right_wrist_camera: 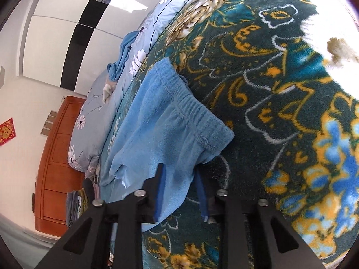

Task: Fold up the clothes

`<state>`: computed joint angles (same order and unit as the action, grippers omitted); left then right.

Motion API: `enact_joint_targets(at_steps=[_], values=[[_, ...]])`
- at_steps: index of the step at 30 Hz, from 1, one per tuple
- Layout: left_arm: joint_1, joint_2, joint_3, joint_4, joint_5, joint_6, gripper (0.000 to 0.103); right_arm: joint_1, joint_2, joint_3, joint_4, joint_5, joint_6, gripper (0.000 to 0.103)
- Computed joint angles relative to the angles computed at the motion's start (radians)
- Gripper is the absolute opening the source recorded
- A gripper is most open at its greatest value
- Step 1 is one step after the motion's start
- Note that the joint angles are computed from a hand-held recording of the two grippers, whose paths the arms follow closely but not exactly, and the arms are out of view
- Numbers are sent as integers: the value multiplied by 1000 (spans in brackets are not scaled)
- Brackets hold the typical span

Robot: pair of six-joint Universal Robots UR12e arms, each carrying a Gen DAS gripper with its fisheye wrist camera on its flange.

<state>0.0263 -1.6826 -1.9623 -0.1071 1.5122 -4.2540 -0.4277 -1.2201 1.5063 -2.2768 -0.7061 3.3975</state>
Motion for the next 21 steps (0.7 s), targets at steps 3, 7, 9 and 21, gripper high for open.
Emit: enact_joint_targets(at_steps=[3,7,9,21], values=[[3,0,-9,39,1,-26,5,2,0,6,-36,17,23,4],[-2,13,-17,91,15,-35,4,-10,-13,20,-153,81,46,3],[-5,20,-14,107,27,-19,4,-18,-21,22,-191,119,37,3],[17,-45,235,-178,19,29,5,-6,84,-106,-345,256,194,3]])
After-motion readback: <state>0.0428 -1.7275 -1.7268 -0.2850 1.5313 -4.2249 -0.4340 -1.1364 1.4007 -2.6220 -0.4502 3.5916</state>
